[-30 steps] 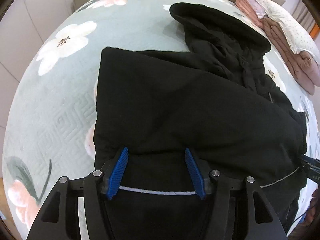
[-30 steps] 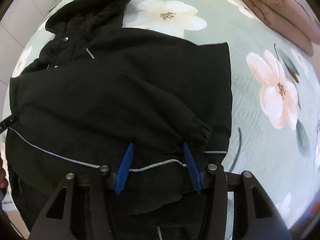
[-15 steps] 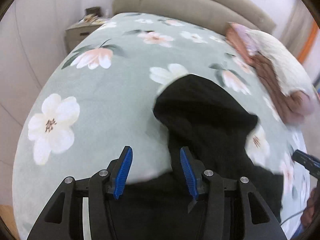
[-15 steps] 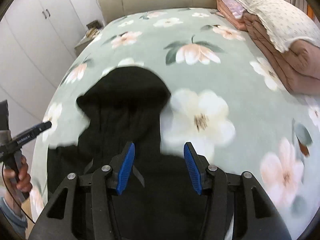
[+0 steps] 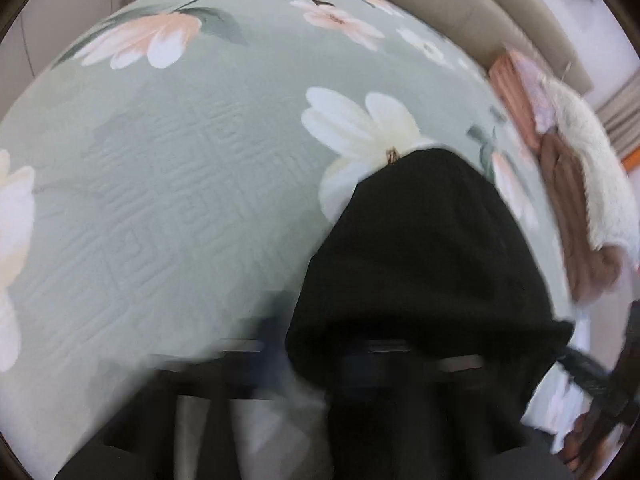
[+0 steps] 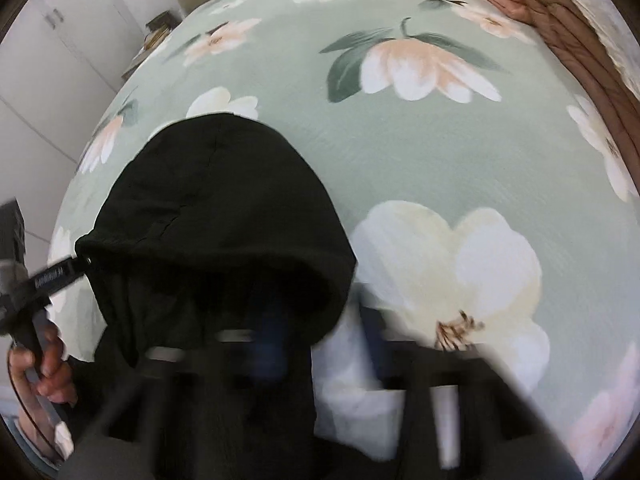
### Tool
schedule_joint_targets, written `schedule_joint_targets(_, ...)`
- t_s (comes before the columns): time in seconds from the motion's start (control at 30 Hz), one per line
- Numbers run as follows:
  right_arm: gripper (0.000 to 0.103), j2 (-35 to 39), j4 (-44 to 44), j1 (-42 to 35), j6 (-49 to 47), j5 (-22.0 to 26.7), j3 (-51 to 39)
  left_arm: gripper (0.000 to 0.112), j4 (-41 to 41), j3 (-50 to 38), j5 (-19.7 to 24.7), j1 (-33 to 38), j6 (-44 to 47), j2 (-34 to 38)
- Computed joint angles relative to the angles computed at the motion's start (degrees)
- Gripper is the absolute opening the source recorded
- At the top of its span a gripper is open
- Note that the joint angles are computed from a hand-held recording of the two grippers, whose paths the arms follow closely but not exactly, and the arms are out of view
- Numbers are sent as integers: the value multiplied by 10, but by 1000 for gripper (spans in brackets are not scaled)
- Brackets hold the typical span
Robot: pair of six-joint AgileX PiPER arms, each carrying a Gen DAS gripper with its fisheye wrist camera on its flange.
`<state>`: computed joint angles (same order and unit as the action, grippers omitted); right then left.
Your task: Fold large clothes
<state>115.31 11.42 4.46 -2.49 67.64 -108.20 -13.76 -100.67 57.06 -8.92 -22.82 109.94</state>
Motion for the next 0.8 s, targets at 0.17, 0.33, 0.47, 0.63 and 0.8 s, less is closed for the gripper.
schedule_joint_targets(0.17, 6, -99, 73, -45, -68, -72, 99, 7, -85, 136, -90, 30, 77, -159)
schedule_joint_targets(0.33, 6, -103, 70, -43, -86, -96, 177, 8, -18, 154, -8, 9, 83, -127)
schedule_joint_targets(0.47, 7, -72, 66, -35, -92, -111, 209, 10, -14, 161, -22, -2, 104, -97)
schedule_joint_targets(0.63, 22, -102, 59, -45, -102, -57, 186, 24, 33, 166, -2, -17, 107, -155)
schedule_joint_targets(0.8, 64, -201, 128, -81, -191, -28, 215, 28, 5, 162, 46, 3, 201, -226)
